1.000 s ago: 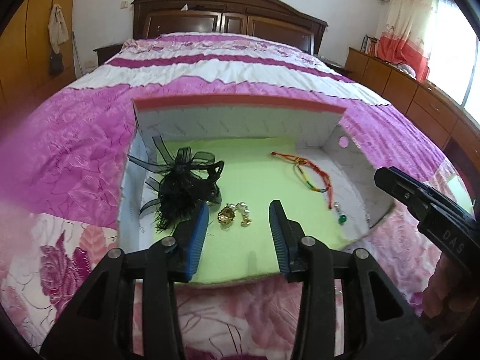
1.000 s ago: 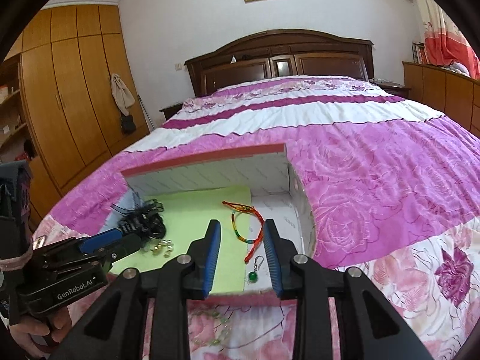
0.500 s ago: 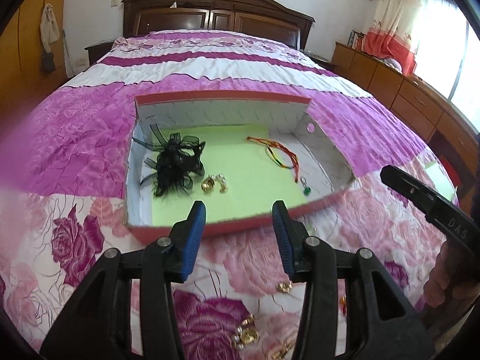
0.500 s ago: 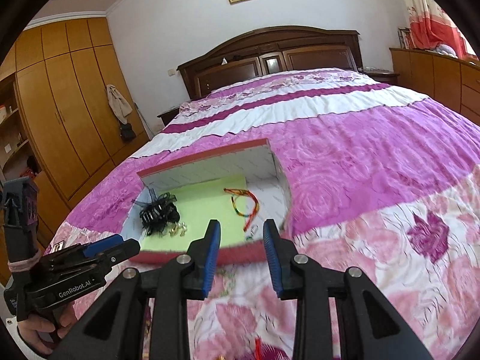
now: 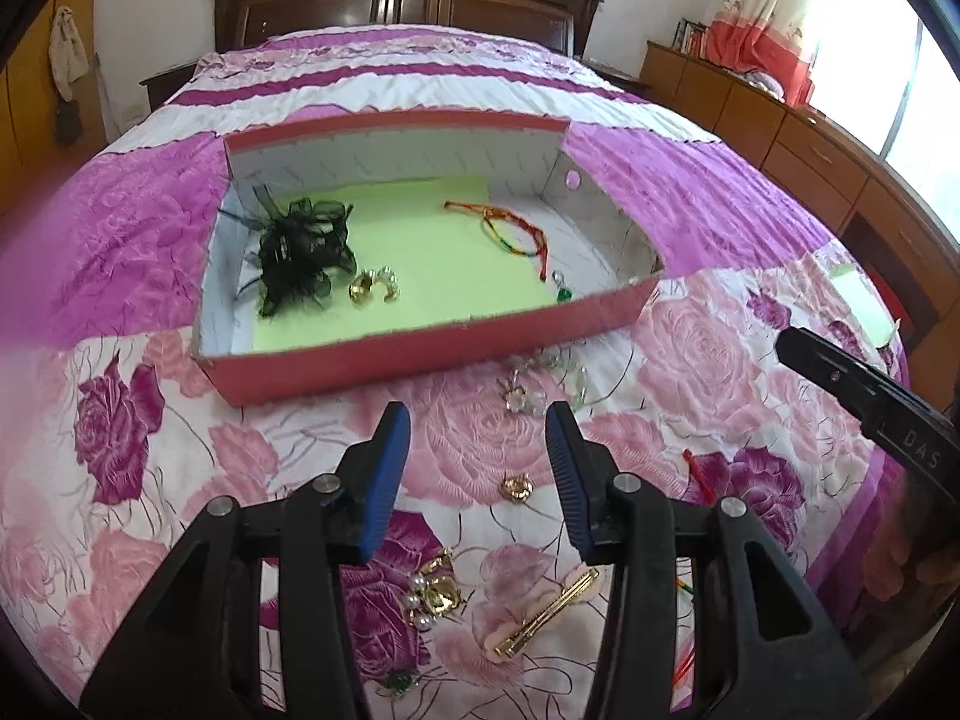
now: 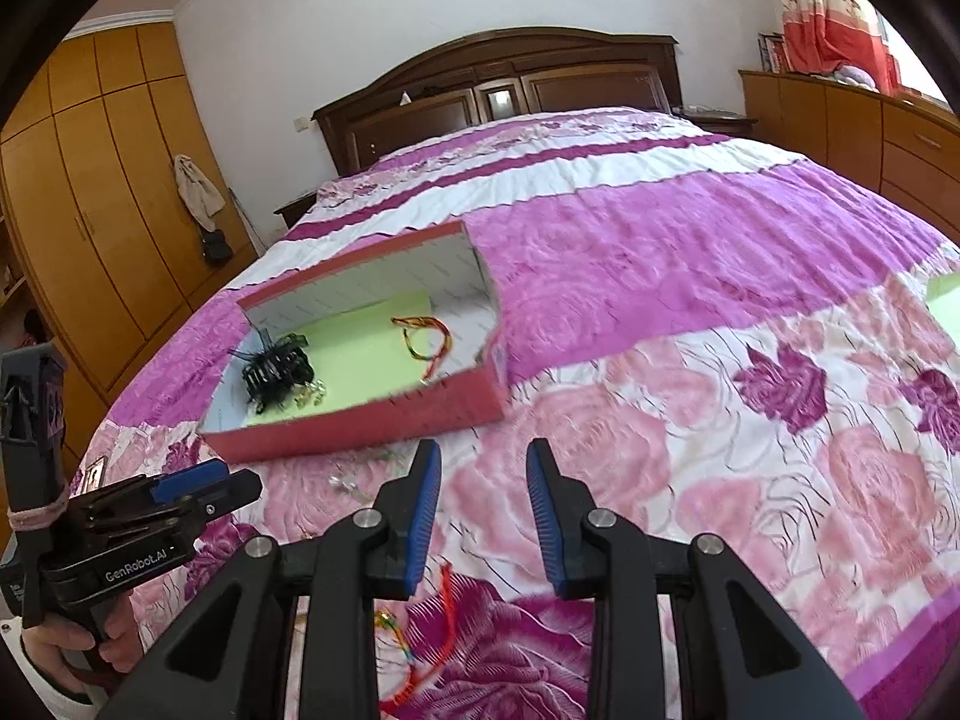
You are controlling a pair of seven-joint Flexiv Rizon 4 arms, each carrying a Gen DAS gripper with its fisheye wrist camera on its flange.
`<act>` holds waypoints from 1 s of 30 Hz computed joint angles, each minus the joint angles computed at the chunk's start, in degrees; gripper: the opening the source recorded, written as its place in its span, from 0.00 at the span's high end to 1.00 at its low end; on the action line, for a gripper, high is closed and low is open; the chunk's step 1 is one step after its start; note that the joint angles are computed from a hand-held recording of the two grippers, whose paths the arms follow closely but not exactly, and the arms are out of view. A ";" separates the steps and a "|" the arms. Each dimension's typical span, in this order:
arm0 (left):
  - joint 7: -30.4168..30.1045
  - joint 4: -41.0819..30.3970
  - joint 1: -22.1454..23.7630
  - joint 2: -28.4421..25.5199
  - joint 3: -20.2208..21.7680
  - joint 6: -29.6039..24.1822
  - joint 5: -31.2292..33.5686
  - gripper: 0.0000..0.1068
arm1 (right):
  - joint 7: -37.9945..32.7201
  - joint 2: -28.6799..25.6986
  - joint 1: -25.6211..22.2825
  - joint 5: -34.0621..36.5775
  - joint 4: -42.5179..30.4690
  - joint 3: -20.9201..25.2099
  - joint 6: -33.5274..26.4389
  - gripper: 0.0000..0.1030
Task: Organize jewelry
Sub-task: 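Withdraw both tools from the box back toward the remaining jewelry, then grasp a small gold charm with the left tool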
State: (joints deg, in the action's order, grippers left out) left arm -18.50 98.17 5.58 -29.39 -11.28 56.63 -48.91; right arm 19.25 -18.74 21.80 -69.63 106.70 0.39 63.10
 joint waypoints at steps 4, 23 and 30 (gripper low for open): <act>-1.77 0.03 -0.44 -0.38 0.81 -0.80 1.90 0.64 | 0.18 0.56 -0.09 0.33 1.37 0.34 -0.47 0.69; -2.09 1.38 -1.54 -1.49 0.57 1.10 7.60 0.76 | 4.66 -0.01 -1.45 -0.35 4.29 -0.18 4.31 0.69; -1.61 1.39 -1.11 -1.85 0.10 0.11 8.20 0.93 | 4.12 -0.19 -1.28 0.69 4.32 -0.18 4.21 0.69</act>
